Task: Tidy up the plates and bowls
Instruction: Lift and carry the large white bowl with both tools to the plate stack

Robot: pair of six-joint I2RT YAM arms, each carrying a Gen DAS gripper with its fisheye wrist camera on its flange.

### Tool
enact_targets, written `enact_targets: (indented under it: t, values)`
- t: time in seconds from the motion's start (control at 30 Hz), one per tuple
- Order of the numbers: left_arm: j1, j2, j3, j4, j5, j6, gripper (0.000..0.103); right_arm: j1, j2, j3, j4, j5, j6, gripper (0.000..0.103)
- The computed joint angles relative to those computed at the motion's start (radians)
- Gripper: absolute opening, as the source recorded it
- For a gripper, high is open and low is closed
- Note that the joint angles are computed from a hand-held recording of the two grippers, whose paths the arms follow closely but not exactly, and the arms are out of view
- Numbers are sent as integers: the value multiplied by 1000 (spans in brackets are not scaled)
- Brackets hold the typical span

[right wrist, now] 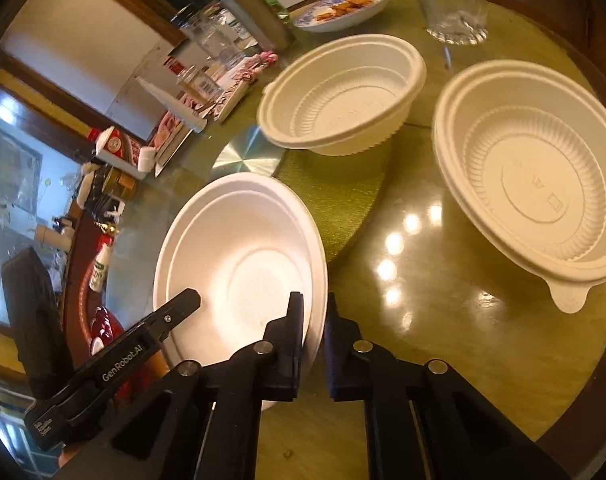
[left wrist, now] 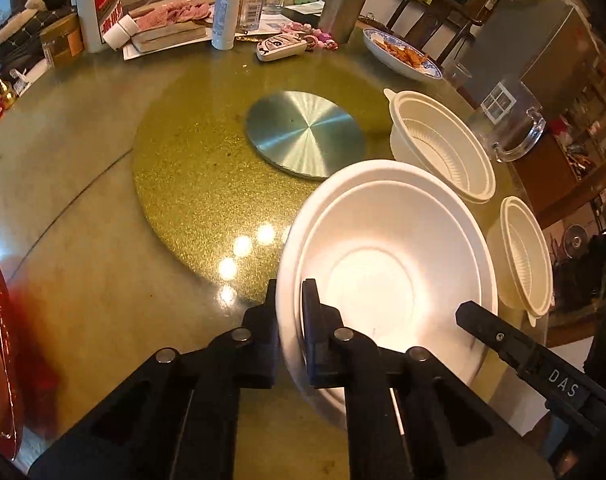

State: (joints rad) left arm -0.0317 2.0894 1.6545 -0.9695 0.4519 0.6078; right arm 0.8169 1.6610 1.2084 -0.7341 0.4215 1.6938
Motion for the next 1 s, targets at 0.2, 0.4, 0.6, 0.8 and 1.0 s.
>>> enact_targets:
  t: [0.2, 0.4, 0.6, 0.8, 1.0]
  values:
    - [32, 20, 51, -83, 36, 24, 7, 25, 12, 42, -41, 17, 15, 8]
    - [87, 12, 51, -130, 77, 58, 7, 57, 30, 88, -68, 40, 22, 8]
    - [167, -68, -50, -87, 133, 122, 7, 120, 76, 155, -108, 89, 50, 8]
    - [245, -133, -138, -36, 185, 179, 7, 185, 141, 226, -143, 147, 86, 8]
    - [317, -156, -166, -25, 235, 235, 7, 239, 213, 328, -207, 206, 114, 8]
